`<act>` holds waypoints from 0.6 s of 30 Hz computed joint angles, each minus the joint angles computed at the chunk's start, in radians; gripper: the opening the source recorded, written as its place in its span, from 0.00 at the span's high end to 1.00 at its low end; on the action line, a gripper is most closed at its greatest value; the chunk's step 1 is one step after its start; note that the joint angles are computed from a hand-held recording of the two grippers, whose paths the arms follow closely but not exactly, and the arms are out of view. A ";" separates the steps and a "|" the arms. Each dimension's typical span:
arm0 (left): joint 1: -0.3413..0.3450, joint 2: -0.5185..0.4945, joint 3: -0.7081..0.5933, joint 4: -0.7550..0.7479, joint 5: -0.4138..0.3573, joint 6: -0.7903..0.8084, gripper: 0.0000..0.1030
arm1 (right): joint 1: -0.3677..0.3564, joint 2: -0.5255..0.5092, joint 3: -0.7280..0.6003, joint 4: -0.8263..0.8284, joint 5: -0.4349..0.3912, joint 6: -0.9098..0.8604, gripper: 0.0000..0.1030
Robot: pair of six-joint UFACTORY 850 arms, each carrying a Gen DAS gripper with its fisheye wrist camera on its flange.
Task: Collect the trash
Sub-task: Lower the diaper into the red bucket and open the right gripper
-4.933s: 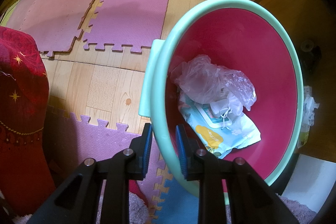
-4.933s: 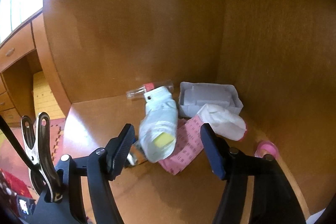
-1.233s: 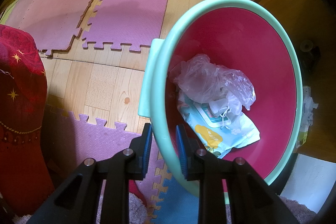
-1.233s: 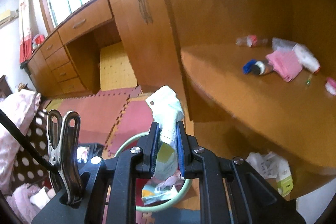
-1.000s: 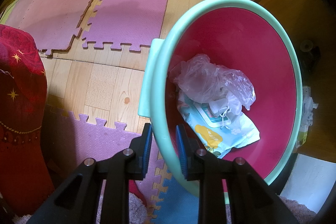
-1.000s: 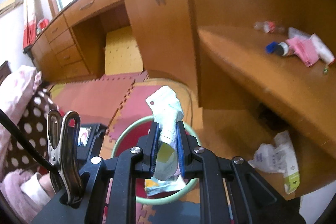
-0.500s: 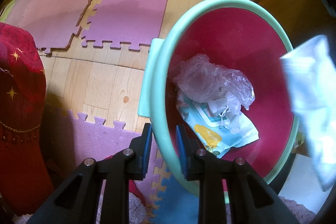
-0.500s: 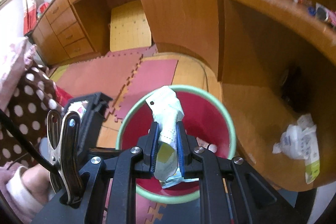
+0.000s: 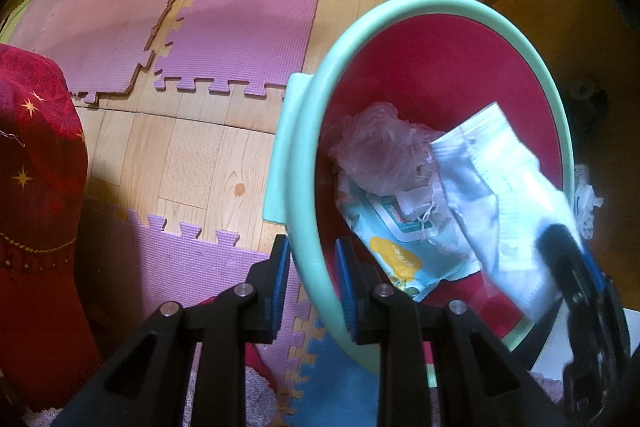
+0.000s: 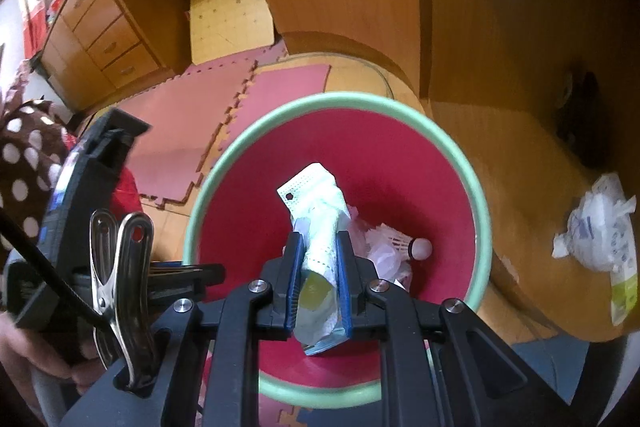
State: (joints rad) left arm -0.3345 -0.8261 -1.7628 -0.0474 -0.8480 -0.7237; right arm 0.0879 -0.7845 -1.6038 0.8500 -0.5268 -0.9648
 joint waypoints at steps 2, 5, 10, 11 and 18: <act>0.000 0.000 -0.001 0.000 0.000 -0.001 0.77 | -0.001 -0.014 -0.010 -0.017 -0.008 0.029 0.83; -0.001 0.000 -0.001 0.003 -0.001 -0.001 0.77 | 0.000 -0.030 -0.019 -0.043 -0.018 0.064 0.83; 0.000 0.000 -0.002 0.002 -0.002 0.001 0.77 | 0.011 -0.052 -0.032 -0.101 -0.024 0.105 0.83; 0.000 -0.001 -0.003 0.002 -0.003 0.001 0.77 | 0.014 -0.053 -0.034 -0.110 -0.025 0.113 0.83; 0.000 0.000 -0.003 0.002 -0.002 0.001 0.76 | 0.012 -0.060 -0.040 -0.133 -0.036 0.135 0.83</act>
State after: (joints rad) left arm -0.3344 -0.8265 -1.7659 -0.0455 -0.8502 -0.7226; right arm 0.1001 -0.8449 -1.6441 0.7170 -0.5628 -0.8301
